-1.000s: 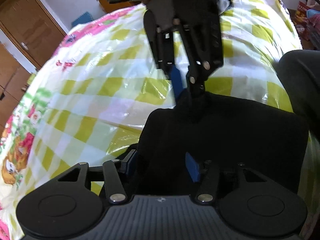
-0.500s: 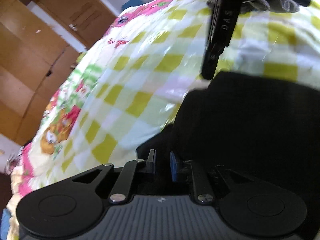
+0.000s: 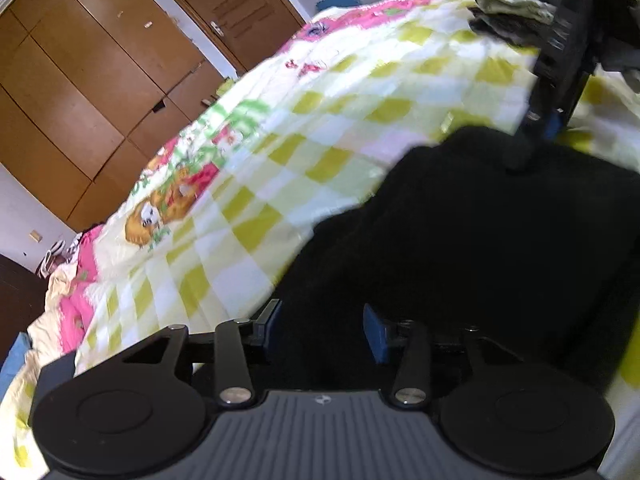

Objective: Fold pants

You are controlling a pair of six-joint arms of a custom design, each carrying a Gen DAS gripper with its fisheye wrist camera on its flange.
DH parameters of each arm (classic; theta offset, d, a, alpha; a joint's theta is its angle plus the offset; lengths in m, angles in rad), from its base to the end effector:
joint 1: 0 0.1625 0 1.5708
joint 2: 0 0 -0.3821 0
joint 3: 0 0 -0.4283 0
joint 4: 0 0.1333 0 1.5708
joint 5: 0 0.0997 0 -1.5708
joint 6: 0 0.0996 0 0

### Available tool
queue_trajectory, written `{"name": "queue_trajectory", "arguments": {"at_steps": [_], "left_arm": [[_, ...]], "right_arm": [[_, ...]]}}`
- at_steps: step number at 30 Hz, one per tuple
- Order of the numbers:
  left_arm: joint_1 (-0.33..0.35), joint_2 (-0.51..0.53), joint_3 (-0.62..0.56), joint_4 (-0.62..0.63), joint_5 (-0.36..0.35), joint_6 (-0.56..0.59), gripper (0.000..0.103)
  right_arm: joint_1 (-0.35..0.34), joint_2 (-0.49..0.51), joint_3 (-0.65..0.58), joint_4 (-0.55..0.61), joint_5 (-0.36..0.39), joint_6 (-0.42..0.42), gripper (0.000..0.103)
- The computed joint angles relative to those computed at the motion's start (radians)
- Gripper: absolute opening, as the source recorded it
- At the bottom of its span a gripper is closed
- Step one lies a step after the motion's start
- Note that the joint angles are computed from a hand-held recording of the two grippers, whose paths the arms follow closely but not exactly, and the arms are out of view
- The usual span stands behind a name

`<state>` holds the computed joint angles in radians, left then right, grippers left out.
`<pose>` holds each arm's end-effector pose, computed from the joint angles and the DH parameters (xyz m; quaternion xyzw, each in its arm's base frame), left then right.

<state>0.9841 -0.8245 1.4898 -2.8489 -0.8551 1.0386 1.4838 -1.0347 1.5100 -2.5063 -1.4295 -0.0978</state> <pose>-0.2338 -0.7105 0.1745 0.5758 0.6907 -0.2005 0.3888 0.0852 -0.7192 0.2509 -0.0213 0.9711 -0.2329 0.0474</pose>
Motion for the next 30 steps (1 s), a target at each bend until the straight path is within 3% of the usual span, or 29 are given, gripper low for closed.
{"name": "queue_trajectory", "arguments": {"at_steps": [4,8,9,12,15,17,18,19,21,23,25,27,30], "left_arm": [[0.009,-0.032,0.050,-0.028,0.006,0.007,0.058],[0.018,-0.038,0.058,-0.089,0.029,0.014,0.059],[0.023,-0.039,0.060,-0.093,0.032,0.009,0.059],[0.032,-0.027,0.066,-0.114,0.048,0.034,0.059],[0.026,-0.028,0.097,-0.202,0.056,0.136,0.059],[0.025,-0.039,0.105,-0.192,0.056,0.107,0.059],[0.027,-0.039,0.104,-0.183,0.059,0.081,0.059],[0.029,-0.037,0.102,-0.181,0.061,0.066,0.059],[0.028,-0.031,0.097,-0.189,0.064,0.054,0.059],[0.026,-0.023,0.090,-0.199,0.082,0.064,0.059],[0.027,-0.013,0.082,-0.211,0.104,0.082,0.059],[0.026,-0.023,0.080,-0.164,0.104,0.022,0.059],[0.012,-0.022,0.088,-0.128,0.103,-0.035,0.054]], "right_arm": [[-0.028,0.016,0.006,0.009,0.129,0.025,0.063],[-0.058,0.013,0.037,-0.057,0.230,0.105,0.065],[-0.051,0.038,0.020,-0.081,0.226,0.133,0.066],[-0.006,0.067,-0.006,-0.091,0.159,0.085,0.065],[0.001,0.032,0.033,-0.113,0.206,0.047,0.050],[-0.002,0.028,0.055,-0.152,0.213,0.037,0.049],[0.003,0.042,0.052,-0.167,0.186,0.033,0.054],[0.007,0.067,0.036,-0.167,0.166,0.031,0.067],[-0.002,0.122,0.001,-0.169,0.195,0.074,0.071],[-0.008,0.141,0.001,-0.221,0.212,0.155,0.058],[-0.006,0.137,-0.008,-0.208,0.209,0.197,0.017],[-0.018,0.110,0.020,-0.217,0.254,0.214,0.017],[-0.019,0.057,0.076,-0.235,0.239,0.201,0.017]]}}
